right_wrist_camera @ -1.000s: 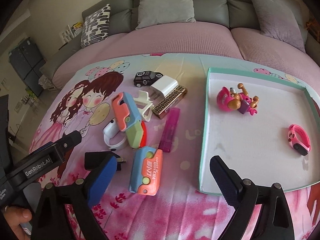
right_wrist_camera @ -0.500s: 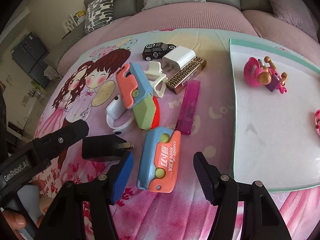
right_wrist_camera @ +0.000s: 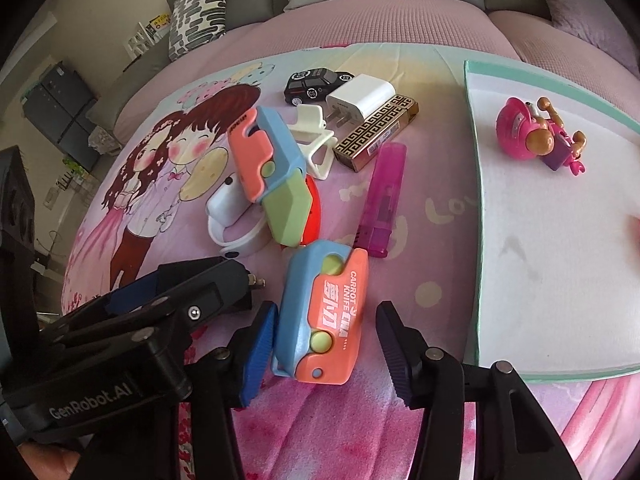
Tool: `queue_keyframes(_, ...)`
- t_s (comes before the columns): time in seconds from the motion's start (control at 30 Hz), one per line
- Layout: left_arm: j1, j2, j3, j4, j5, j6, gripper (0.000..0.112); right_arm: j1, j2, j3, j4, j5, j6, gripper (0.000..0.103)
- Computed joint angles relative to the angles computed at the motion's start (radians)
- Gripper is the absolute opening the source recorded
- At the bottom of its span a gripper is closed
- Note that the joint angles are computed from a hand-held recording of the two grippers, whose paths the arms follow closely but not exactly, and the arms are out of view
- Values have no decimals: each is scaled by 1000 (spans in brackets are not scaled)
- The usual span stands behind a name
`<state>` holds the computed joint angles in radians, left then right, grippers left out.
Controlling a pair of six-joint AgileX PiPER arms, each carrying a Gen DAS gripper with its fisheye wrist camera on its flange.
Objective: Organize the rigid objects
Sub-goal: 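Grasp the black charger with the left tool while the right tool grasps the orange-blue toy knife, then carry the black charger and toy knife into the tray with both tools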
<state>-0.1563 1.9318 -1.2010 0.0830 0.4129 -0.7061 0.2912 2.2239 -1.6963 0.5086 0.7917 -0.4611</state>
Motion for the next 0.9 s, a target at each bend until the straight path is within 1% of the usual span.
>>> queue_keyframes(0.03, 3, 2, 1, -18, -3, 18, 87, 2, 0, 0, -5, -2, 1, 54)
queue_keyframes(0.1, 6, 8, 0, -35, -7, 37, 76, 6, 1, 0, -13, -5, 4, 54)
queue_keyframes(0.2, 15, 5, 21, -109, -47, 111, 66, 3, 7, -5, 6, 5, -11, 49)
queue_keyframes(0.23, 13, 3, 24, -103, -52, 106, 66, 4, 8, -6, 8, 4, -11, 49)
queue_keyframes(0.33, 0, 3, 23, -26, -53, 38, 66, 2, 6, -1, 15, -1, -18, 48)
queue_keyframes(0.47, 1, -10, 38, -1, -69, 14, 66, -4, -5, 15, 34, -12, -33, 47)
queue_keyframes(0.6, 5, -42, 67, 18, -106, -7, 66, -19, -24, 39, 69, -28, -52, 46)
queue_keyframes(0.7, 0, -54, 70, 48, -108, -34, 66, -22, -32, 44, 75, -31, -54, 46)
queue_keyframes(0.77, -1, -61, 73, 65, -112, -51, 66, -31, -50, 63, 104, -44, -79, 45)
queue_keyframes(0.83, 3, -74, 86, 51, -132, -43, 66, -41, -73, 85, 127, -65, -97, 45)
queue_keyframes(0.9, 0, -86, 91, 83, -136, -73, 66, -49, -83, 91, 144, -65, -106, 45)
